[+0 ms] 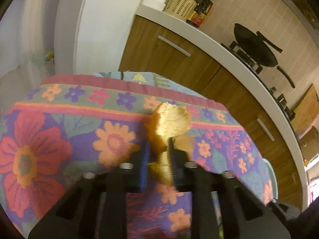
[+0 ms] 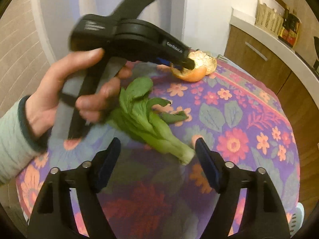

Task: Collect trash
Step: 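Grasp the bok choy with the right tool while the left tool grasps the orange peel, then carry the bok choy and peel over the blue basket and open both tools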

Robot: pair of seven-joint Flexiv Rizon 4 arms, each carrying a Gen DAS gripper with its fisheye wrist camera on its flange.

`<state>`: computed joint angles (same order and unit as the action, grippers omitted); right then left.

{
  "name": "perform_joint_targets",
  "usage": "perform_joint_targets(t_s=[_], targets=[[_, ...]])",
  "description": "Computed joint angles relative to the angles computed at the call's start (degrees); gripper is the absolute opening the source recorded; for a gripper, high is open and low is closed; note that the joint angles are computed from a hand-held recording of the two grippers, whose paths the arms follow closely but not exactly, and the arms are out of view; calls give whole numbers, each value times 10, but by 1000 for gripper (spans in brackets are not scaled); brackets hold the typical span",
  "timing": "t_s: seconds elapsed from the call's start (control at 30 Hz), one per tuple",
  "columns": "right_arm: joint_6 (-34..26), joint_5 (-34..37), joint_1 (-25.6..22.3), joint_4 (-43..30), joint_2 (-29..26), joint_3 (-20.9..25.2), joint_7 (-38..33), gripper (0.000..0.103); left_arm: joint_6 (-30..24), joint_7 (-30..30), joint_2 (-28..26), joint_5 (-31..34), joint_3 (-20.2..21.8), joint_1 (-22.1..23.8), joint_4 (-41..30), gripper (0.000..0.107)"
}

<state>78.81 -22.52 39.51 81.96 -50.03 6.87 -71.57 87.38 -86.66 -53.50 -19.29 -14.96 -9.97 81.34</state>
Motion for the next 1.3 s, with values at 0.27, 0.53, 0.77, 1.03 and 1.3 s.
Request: perform_joint_targets(t_s=[0.27,0.53,0.77,1.03,1.3], targets=[[-40,4,-39,-67,-34,48,-89,61,28,4,1,2,-22,15,16,4],[-127,72,-56,-149,-71,103,-200,56,42,22,-6,4,-78,53,28,4],[-43,109,-43,-46,-17,87,-239,20,66,28,3,17,-87,58,47,2],[131,105,-9,146,80,-3,-129,19,96,38,19,53,-148,88,83,2],[277,183,118,308,150,-199,-32,19,80,48,23,68,-146,38,59,2]])
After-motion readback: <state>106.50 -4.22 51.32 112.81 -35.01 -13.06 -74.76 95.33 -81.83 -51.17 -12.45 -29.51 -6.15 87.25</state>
